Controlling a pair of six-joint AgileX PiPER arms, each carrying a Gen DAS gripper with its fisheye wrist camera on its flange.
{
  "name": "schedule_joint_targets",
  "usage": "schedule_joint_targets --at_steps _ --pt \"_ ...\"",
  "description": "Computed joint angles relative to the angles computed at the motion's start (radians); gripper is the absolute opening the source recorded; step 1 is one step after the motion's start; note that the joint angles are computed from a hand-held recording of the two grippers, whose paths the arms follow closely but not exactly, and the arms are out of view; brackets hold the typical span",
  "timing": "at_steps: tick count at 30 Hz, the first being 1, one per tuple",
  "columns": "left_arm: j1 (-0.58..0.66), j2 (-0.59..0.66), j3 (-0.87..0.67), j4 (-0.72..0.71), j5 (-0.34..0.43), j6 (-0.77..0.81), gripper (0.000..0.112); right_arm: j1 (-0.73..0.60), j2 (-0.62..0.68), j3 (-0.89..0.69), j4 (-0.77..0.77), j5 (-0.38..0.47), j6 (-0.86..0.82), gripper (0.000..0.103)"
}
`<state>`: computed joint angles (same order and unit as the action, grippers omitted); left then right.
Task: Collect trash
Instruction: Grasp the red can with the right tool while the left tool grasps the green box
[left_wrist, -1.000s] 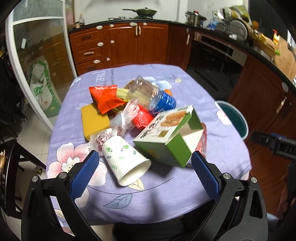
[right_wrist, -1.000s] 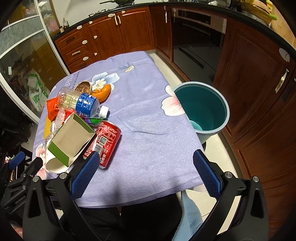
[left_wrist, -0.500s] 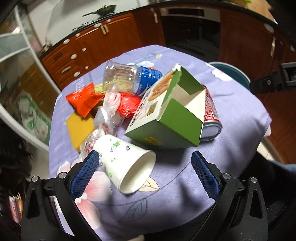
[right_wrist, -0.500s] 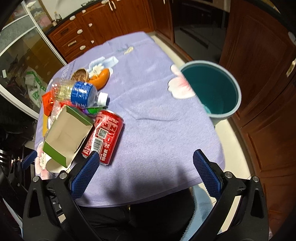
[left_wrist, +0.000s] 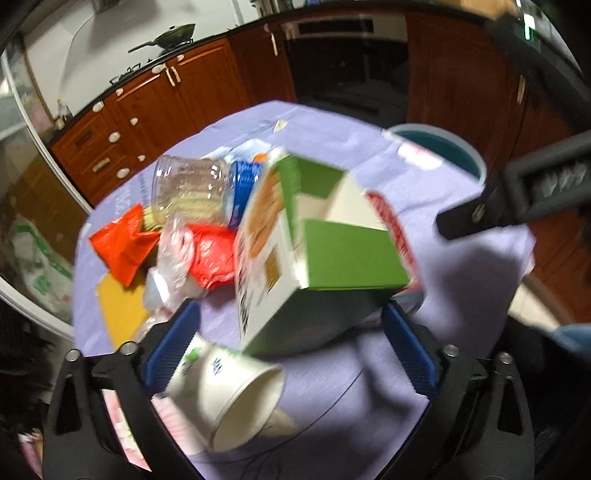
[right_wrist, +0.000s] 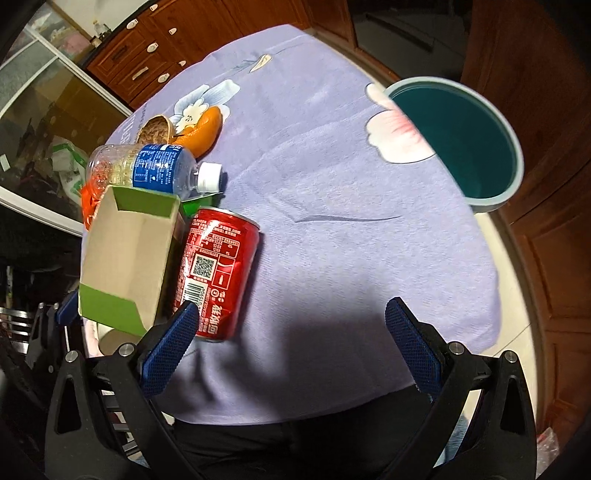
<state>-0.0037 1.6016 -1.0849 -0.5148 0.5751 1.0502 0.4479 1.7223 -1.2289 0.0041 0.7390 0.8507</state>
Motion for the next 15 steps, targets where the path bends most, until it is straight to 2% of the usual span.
schedule_joint_targets --at_steps 1,3,5,7,10,12,15 --pt "0.020 0.021 -0.038 -0.040 0.060 0.009 0.072 -0.002 0.003 0.001 0.009 -0.009 -0.008 0.097" --pt "0.041 0.049 -0.087 -0.059 0.114 -0.014 0.066 -0.009 0.013 0.003 0.039 -0.036 -0.036 0.096" --pt "0.060 0.066 -0.120 -0.079 0.144 -0.019 0.066 -0.020 0.024 0.000 0.096 -0.059 -0.090 0.090" --pt "0.084 0.082 -0.148 -0.098 0.181 -0.022 0.067 -0.038 0.052 -0.026 0.192 -0.064 -0.183 0.088" --pt "0.107 0.086 -0.158 -0.109 0.195 -0.020 0.069 -0.048 0.099 -0.083 0.279 -0.062 -0.272 0.085" --pt "0.127 0.096 -0.174 -0.116 0.216 -0.032 0.073 -0.056 0.137 -0.121 0.349 -0.060 -0.336 0.073" --pt "0.158 0.086 -0.159 -0.129 0.234 -0.027 0.079 -0.060 0.199 -0.189 0.409 -0.041 -0.391 0.071"
